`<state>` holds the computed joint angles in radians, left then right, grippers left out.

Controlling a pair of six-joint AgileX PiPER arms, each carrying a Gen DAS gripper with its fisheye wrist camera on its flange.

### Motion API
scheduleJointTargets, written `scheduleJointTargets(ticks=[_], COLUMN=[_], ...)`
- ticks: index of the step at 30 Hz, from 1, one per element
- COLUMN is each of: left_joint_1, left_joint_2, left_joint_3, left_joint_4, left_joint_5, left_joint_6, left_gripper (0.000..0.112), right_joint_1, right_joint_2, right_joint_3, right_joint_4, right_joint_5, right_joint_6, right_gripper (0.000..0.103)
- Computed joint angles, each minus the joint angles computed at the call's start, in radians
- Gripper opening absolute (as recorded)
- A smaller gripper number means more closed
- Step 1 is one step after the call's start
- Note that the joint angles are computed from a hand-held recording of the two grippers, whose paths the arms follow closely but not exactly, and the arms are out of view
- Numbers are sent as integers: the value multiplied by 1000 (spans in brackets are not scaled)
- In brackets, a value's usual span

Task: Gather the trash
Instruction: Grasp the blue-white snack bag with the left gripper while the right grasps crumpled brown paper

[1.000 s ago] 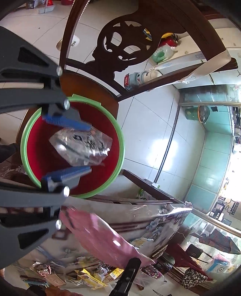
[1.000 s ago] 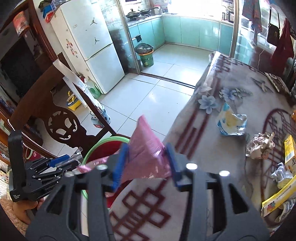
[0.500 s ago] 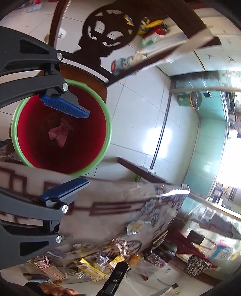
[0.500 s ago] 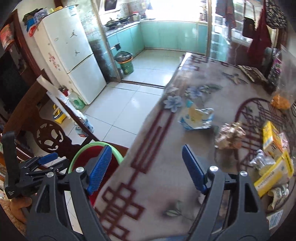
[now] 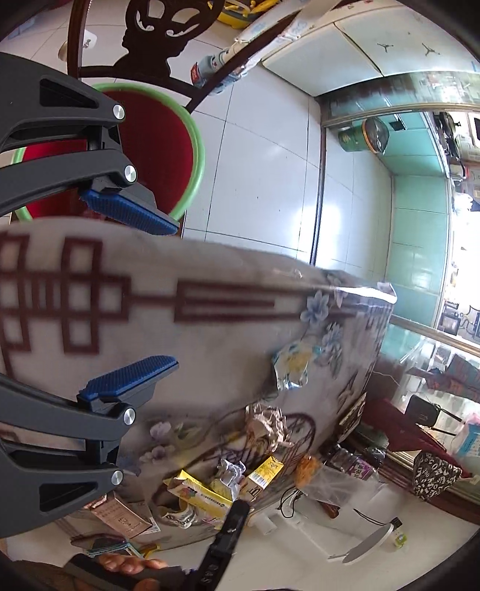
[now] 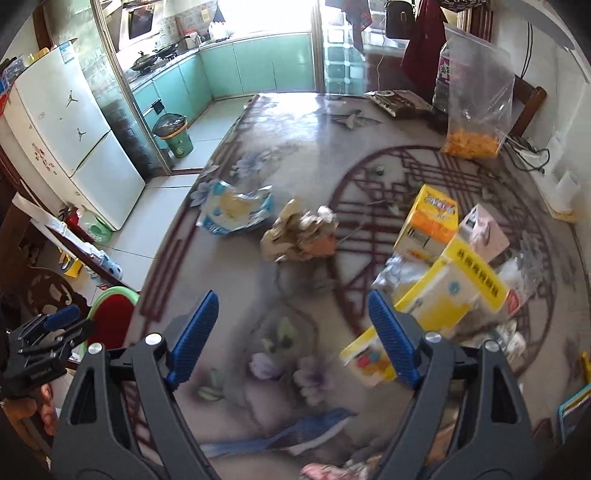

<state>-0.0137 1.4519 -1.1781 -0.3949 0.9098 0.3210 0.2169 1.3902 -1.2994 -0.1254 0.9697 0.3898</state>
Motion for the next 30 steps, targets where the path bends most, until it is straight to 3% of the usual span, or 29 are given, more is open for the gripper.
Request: scheduleJointTargets(ticks=[5, 10, 12, 14, 16, 20, 25, 30], left_joint_1=[-111, -195, -231, -265, -291, -321, -360, -359], left_joint_2=[10, 54, 85, 124, 173, 305, 517, 725], left_joint_3=[-15, -71, -107, -152, -207, -374, -661, -949], left_joint_4=[99, 197, 237, 268, 289, 302, 392, 377], left_joint_5=[-23, -32, -30, -24, -16, 6, 34, 129], left_joint_6=[-172, -343, -394, -427, -448, -464, -479, -482], left_gripper=[65, 65, 65, 65, 65, 65, 65, 63], right_joint_1=[-110, -158, -179, -211, -235, -301, -356, -410], right_joint_2=[208, 410, 479, 489, 471, 391, 323, 318], right_joint_3=[-158, -301, -350, -349, -330, -266, -216, -206], right_joint_4=[116, 198, 251, 339, 390, 482, 474, 505], right_joint_5=[-13, 17, 43, 43, 33, 36, 33, 31], right_joint_6=[-203, -299, -358, -424, -482, -604, -664, -665], right_gripper=[85, 84, 65, 49, 46, 45, 46, 46])
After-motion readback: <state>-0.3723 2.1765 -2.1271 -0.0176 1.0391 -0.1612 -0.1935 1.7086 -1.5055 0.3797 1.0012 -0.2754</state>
